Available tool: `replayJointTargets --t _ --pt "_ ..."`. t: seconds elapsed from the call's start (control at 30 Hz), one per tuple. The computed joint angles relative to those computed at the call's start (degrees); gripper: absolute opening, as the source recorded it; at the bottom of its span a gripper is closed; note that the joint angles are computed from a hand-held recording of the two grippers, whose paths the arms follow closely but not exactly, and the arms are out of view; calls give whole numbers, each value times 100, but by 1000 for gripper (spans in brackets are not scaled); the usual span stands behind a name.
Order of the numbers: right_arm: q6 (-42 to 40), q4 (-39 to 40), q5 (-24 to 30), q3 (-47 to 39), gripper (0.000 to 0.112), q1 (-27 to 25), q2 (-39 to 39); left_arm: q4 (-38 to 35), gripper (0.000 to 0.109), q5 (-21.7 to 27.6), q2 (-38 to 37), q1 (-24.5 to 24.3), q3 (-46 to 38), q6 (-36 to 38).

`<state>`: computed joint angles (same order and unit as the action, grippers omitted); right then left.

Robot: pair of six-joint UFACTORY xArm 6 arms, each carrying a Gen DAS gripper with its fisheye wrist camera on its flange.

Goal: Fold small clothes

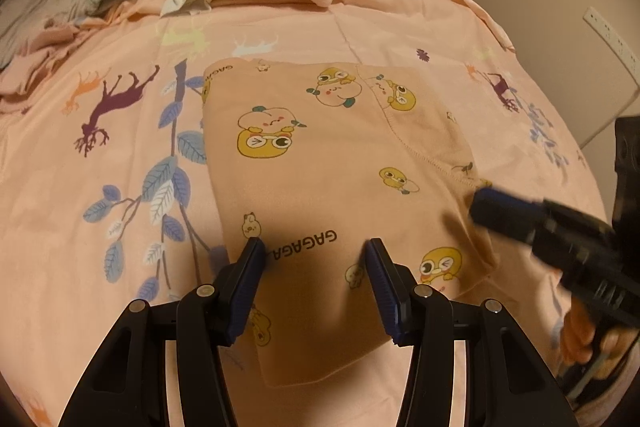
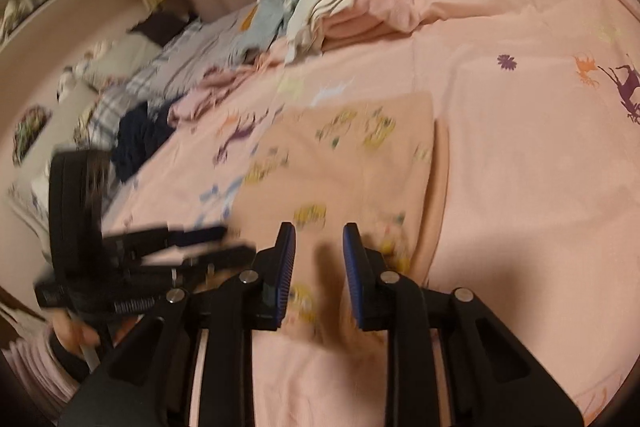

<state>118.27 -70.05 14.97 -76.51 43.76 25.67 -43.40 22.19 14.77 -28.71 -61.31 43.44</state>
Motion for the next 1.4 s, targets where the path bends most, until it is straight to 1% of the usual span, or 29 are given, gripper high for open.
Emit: replayJointTargets --t 0.03,0.13,0.17,0.2,0.27,0.33,0.4,0.47,0.57,0.67,0.8,1.13,1.4 --pt "-160 141 34 22 23 34 19 -26 50 -103 -11 -30 59 63" --pt "-816 961 236 104 19 177 140 -76 50 -255 -18 -62 173 205" --pt "-813 1060 246 147 15 183 177 -165 50 -309 -40 -72 235 318" --pt "-569 975 175 251 14 164 177 -260 50 -355 -64 -76 292 436" --pt "114 474 89 362 14 154 129 -436 50 -412 -111 -80 394 656" --pt "403 273 182 415 14 215 75 -496 50 -445 -149 -78 492 747" --pt "460 302 322 455 14 285 34 -481 50 -500 -174 -78 580 751" --pt "429 427 379 450 17 336 59 -453 50 -484 -202 -59 644 710" --pt "838 141 344 512 17 356 22 -525 50 -568 -254 -72 747 740" --pt "850 152 387 514 17 397 5 -518 50 -663 -308 -102 847 686" --pt "1354 -173 287 534 17 366 9 -552 50 -753 -355 -137 941 644" --pt "1745 -443 252 526 18 364 23 -658 51 -660 -382 -91 984 666" --pt "1799 -462 258 520 18 378 28 -730 51 -629 -396 -69 999 720"
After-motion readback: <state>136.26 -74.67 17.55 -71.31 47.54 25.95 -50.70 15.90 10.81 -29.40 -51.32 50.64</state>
